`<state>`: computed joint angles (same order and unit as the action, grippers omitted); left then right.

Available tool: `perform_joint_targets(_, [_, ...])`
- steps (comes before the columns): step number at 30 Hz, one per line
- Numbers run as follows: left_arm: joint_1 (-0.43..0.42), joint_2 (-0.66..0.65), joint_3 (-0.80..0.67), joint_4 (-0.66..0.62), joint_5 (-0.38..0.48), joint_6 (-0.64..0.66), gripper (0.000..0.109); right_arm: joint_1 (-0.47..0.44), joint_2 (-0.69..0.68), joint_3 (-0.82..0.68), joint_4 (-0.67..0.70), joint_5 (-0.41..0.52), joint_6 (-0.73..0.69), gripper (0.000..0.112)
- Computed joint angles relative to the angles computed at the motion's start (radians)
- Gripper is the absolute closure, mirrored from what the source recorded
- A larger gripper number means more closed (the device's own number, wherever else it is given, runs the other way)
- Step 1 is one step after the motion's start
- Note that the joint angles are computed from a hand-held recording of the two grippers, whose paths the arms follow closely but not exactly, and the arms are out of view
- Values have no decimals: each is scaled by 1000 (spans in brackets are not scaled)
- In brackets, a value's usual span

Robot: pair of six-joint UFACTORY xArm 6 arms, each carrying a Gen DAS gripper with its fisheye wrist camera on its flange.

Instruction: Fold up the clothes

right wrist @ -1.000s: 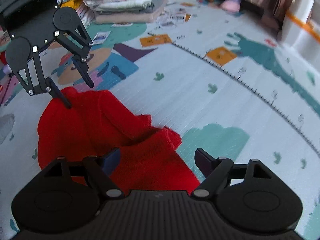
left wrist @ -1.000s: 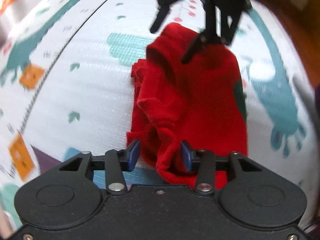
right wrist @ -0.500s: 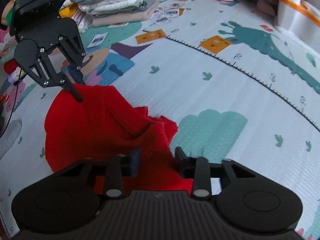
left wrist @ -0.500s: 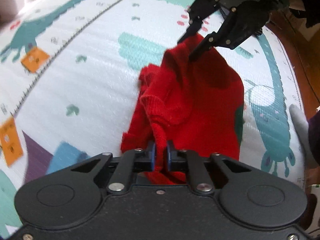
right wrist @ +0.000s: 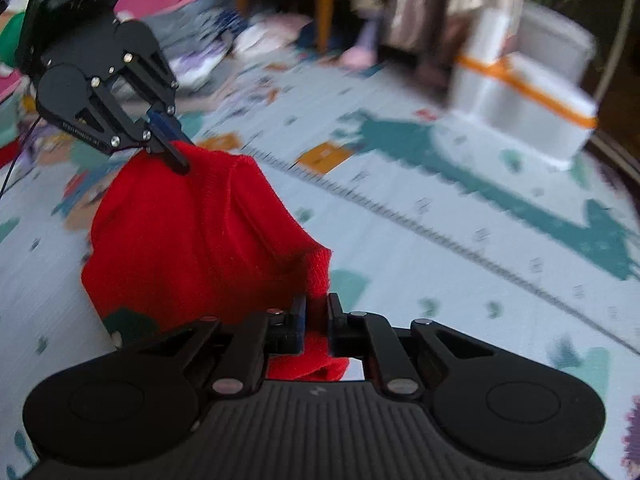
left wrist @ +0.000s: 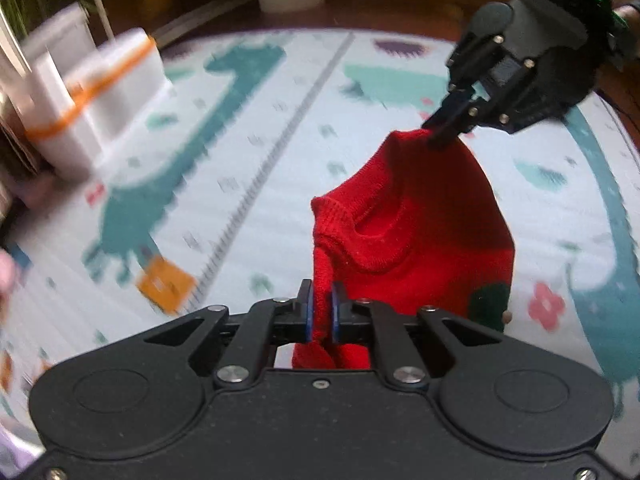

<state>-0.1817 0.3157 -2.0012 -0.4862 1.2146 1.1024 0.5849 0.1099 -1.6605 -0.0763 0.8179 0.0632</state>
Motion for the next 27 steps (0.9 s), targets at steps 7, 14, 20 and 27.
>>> perform_joint_targets(7, [-82, 89, -159, 17, -222, -36, 102, -66, -14, -57, -194, -71, 139, 104])
perform_joint_targets(14, [-149, 185, -334, -83, -479, 82, 102, -133, -51, -91, -443, -174, 299, 104])
perform_joint_targets(20, [-138, 22, -82, -230, -442, 332, 102, -122, -174, 51, -444, -211, 260, 104])
perform_joint_targets(27, [-128, -266, 434, -138, -345, 563, 102, 7, -286, 329, -262, -104, 52, 110])
